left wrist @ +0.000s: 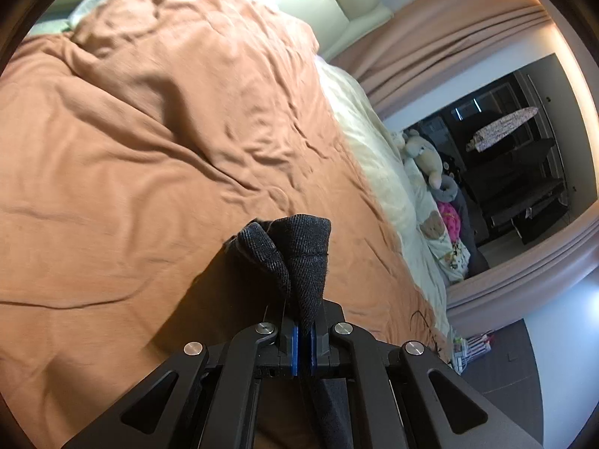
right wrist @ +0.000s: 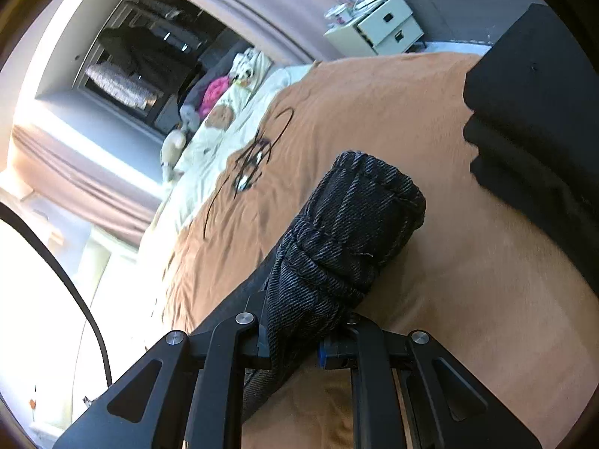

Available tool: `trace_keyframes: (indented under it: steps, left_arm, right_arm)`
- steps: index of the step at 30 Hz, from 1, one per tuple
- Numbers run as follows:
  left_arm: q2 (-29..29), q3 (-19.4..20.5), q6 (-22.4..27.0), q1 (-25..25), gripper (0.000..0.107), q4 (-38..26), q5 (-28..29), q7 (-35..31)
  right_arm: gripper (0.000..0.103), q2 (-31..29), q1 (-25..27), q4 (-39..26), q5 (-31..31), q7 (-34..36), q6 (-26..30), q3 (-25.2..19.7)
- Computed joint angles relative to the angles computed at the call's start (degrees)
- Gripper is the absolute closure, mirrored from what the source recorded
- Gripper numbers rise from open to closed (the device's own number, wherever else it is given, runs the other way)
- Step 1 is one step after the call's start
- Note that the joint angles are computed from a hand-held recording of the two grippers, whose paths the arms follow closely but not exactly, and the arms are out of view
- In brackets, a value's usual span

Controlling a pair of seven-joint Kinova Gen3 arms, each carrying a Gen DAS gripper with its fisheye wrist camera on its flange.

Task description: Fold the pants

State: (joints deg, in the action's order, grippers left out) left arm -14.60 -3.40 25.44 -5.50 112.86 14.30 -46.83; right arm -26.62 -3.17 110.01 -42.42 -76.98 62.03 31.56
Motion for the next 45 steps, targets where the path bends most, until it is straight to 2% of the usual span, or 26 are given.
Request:
trace_keyframes:
  steps: [8, 15, 21, 28, 31, 35, 37, 39, 40, 41, 43, 45]
  left_arm:
    - [-11.4, -1.3, 7.8, -1.7, 0.104, 4.0, -2.4, 0.6]
    - [-21.1, -2.7, 13.7, -3.2, 0.104, 8.3, -3.4, 1.2]
    - [-27.3, -3.5, 17.7, -4.6, 0.104, 11.0, -3.9, 2.3]
    - [-31.4, -6.0, 19.2, -5.7, 0.104, 16.4, -4.2, 2.8]
    - [-31.7, -6.8, 19.5, -6.0, 0.104, 18.8, -4.9, 2.3]
    - [-30.6, -6.8, 20.6, -6.2, 0.104, 20.7, -5.1, 1.8]
    - [-30.6, -6.7, 21.8, -6.5, 0.102, 21.3, -5.3, 1.7]
    - [-31.5, -8.2, 22.3, -5.8, 0.084, 22.4, -4.5, 1.3]
    - [-32.2, -8.3, 23.0, -5.8, 0.063, 22.7, -4.4, 1.2]
    - [-33.5, -7.4, 23.6, -6.3, 0.046, 23.0, -4.7, 1.2]
    - [-35.8, -5.0, 25.3, -7.6, 0.037, 22.8, -5.5, 1.8]
    - [-37.5, -4.8, 26.3, -7.3, 0.035, 23.1, -5.7, 1.9]
  right_arm:
    - [0.092, -1.9, -0.2, 0.2, 2.3, 0.9, 5.8, 2.9]
    - [0.092, -3.5, -2.1, -1.2, 4.0, 1.0, 10.1, 7.4]
    - [0.092, -4.9, -3.6, -2.5, 6.3, -0.3, 12.2, 8.9]
    - [0.092, -6.0, -6.0, -1.2, 9.7, -1.8, 12.7, 12.2]
    - [0.092, -5.6, -5.9, 0.6, 11.2, -2.1, 10.9, 11.7]
    - [0.091, -6.0, -2.6, 2.9, 14.7, -1.7, 7.4, 5.0]
    - [0.088, -5.5, -1.7, 3.4, 15.3, -2.0, 7.8, 3.6]
    - [0.083, -5.1, -0.6, 3.0, 15.6, -2.5, 9.0, 3.0]
    - [0.081, -5.0, 0.3, 2.4, 16.1, -3.2, 9.7, 1.9]
    - [0.079, -5.0, 1.0, 1.9, 16.6, -3.5, 10.3, 0.9]
    - [0.07, -6.1, 2.6, 0.5, 17.8, -4.4, 11.6, -1.2]
    - [0.057, -7.8, 3.7, -0.7, 19.1, -5.2, 12.9, -3.3]
